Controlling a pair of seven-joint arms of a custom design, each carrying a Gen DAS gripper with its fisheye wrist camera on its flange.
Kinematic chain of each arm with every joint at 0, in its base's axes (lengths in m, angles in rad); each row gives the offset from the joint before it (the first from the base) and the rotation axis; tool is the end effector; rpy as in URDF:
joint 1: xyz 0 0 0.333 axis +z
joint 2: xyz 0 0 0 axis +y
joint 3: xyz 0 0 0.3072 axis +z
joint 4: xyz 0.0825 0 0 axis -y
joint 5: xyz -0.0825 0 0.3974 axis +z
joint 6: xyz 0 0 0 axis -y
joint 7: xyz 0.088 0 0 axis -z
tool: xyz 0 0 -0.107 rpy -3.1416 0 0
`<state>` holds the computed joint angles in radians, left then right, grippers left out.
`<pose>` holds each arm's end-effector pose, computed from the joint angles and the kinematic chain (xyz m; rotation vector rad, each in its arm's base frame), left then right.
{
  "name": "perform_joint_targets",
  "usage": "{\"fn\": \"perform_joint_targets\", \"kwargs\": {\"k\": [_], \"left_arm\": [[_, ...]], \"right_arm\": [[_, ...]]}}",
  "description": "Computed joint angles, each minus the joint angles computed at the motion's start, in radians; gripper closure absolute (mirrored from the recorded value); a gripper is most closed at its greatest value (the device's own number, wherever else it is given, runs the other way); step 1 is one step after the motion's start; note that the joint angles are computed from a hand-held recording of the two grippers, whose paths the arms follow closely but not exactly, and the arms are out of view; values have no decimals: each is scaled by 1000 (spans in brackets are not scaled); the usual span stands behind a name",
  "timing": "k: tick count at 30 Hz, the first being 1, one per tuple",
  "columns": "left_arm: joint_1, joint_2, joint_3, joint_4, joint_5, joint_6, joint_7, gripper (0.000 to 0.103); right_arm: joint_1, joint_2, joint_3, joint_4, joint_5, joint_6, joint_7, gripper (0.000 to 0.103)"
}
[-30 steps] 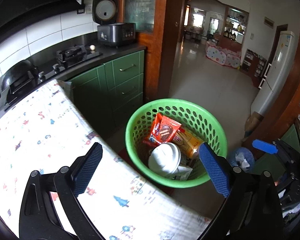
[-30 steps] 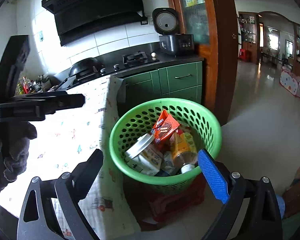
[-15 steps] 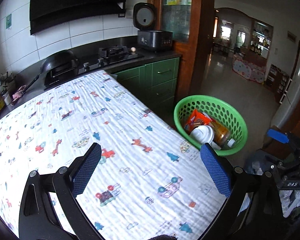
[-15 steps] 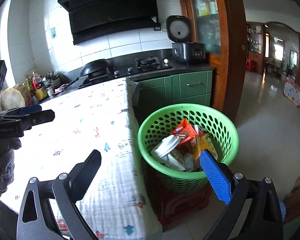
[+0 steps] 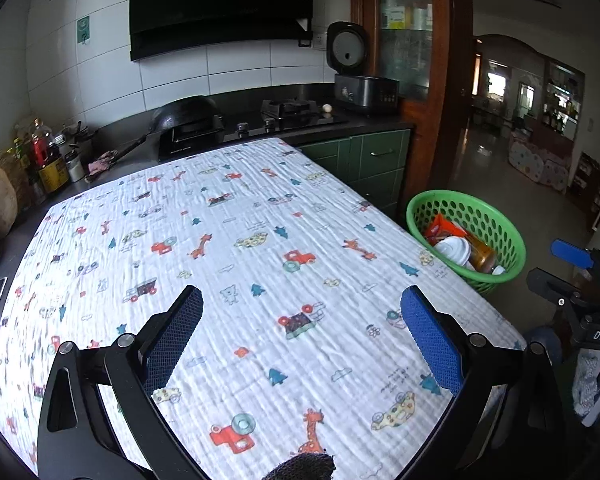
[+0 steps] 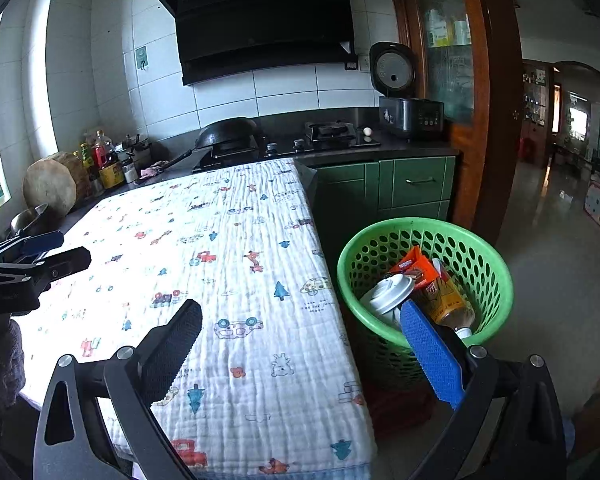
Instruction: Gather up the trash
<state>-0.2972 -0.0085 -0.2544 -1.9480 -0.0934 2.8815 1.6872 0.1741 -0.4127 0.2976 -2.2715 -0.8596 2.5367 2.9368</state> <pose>0.5294 -0.3200 0.5825 -1.1604 2.1762 -1.1027 0.4304 0.2479 0.5710 -1.3610 1.8604 -0.9142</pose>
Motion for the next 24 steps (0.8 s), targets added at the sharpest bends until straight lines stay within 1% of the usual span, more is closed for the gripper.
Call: {"fn": "perform_joint_targets", "kwargs": {"k": [2,6,8,11,14,17,20,24], "left_arm": [[7,-19,5,-34,35,22,-46,5],[13,-47,8,-82,58,41,-87,5],[18,-57,3,-98,98,47,-132,5],[9,-78,4,-128,89,74,-131,5],[4,-94,0,-151,101,97,-148,5],[15,-110,-15,-175,154,118,-198,5],[3,-120,-10,-192,147,124,-200,5],[21,-130,-27,-210,204,129,-261,5]], "right_arm": [[3,5,0,0,5,7,9,7],[11,12,0,4,24,-5,23,7],[17,8,9,7,30,-35,29,7],[27,-1,18,12,36,-70,39,7],[38,-5,34,27,34,-134,46,7],[54,-1,40,40,35,-196,48,7],[72,0,33,40,39,-217,47,7],[87,5,26,40,41,-237,45,7]]}}
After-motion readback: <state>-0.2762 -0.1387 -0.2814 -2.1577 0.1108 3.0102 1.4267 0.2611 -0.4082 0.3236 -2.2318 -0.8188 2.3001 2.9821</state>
